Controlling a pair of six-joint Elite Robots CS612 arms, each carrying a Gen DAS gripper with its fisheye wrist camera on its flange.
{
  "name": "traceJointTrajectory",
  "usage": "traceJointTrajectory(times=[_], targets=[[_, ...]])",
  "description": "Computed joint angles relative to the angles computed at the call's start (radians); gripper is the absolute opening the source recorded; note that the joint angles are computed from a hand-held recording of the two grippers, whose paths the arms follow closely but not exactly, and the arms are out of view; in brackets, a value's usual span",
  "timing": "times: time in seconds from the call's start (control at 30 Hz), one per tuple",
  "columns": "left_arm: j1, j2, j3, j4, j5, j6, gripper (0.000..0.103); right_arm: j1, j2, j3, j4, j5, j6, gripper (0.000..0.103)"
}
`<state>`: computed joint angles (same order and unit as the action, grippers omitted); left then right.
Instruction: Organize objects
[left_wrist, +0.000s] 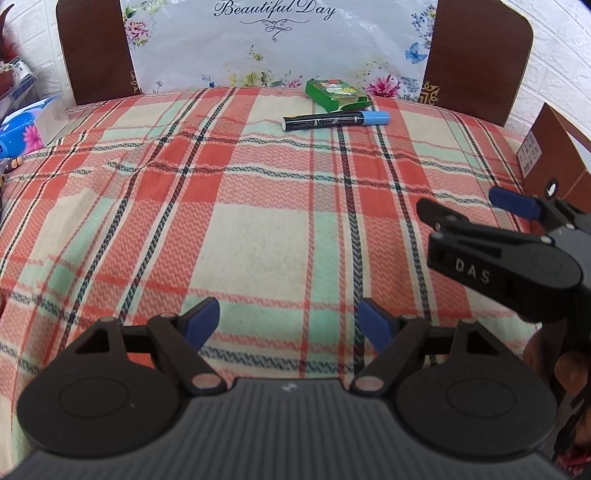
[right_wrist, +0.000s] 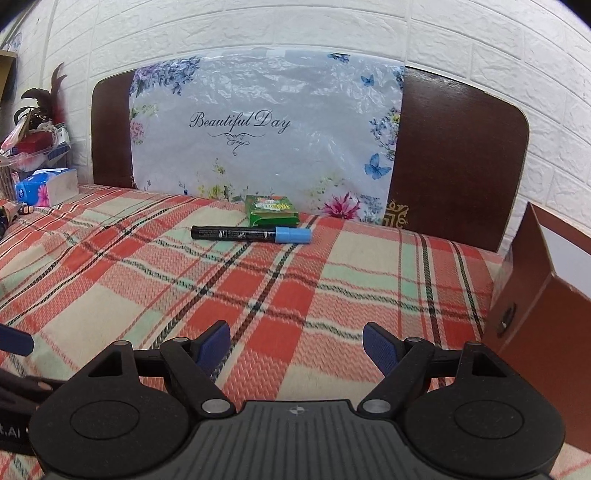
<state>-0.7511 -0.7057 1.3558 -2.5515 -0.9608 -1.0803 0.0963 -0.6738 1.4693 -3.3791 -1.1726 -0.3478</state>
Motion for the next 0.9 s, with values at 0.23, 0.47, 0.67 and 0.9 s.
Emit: traceJointTrajectory(times=[0.23,0.47,0.67,0.9], targets=[[0.020,0.009,-0.010,-0.003,0.016,-0.012,0.083,0.015,0.031,-0.067,0.043,0.007,-0.018,0.078],[0.056,0.002,0.031,-0.120,0.022,-0.114,0.083,0.033,0.077,-0.169,0.103,0.033,-0.059,0.078],[0.062,0.009,0.040,-0.168,0.019,-0.123,0.084,0.049,0.154,-0.329,0.174,0.041,-0.150,0.080],[0.064,0.009,0.055,-0.220,0.016,-0.119,0.086,0.058,0.220,-0.539,0.512,0.076,-0.271,0.070]])
